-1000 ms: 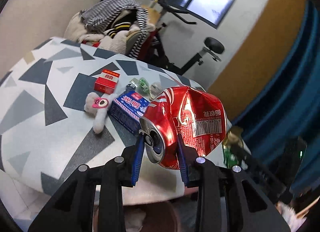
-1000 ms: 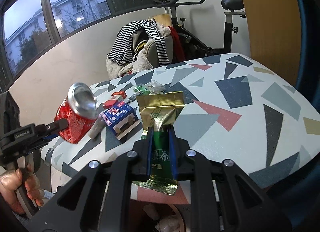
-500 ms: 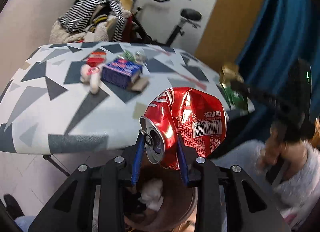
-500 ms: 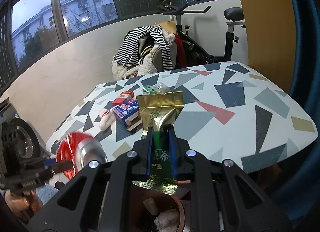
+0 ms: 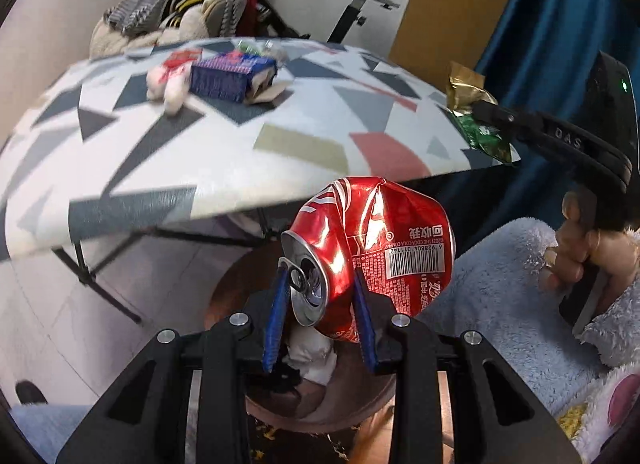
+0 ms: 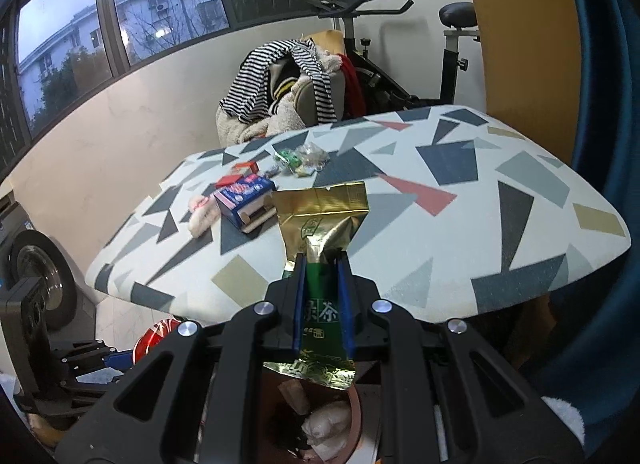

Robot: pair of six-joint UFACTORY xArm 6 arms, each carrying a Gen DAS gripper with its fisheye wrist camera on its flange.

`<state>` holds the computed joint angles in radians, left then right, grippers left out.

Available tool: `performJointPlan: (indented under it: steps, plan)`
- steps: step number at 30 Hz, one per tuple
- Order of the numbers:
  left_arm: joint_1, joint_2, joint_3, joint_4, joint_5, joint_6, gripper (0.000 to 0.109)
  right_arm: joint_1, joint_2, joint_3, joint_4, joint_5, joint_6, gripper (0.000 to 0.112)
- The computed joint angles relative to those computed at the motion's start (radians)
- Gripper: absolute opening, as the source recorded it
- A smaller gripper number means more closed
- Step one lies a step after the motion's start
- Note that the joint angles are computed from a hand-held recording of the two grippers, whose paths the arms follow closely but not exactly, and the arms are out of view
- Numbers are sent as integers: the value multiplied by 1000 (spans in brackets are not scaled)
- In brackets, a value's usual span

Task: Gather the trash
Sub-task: 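Carry the red can into the brown bin and open the left gripper while right holds packet, then lower the tea packet into the brown bin and open the right gripper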

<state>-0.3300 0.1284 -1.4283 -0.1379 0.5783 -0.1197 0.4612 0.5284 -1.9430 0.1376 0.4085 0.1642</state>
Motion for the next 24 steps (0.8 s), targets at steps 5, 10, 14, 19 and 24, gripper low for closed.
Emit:
performJointPlan:
  steps: [5, 10, 14, 19, 24]
  plan:
    - [16, -7, 21, -10, 20, -15, 29, -2, 5, 16, 2, 8, 5, 18]
    - [22, -2, 15, 2, 42, -32, 47, -1, 11, 29, 12, -9, -10, 18]
    - [26, -23, 41, 44, -5, -83, 74, 6, 22, 30, -1, -17, -26, 18]
    - [33, -56, 70, 220, -71, -239, 93, 17, 47, -4, -17, 8, -35, 18]
    - [47, -77, 80, 414, -96, -422, 97, 32, 76, -45, -12, 48, -78, 18]
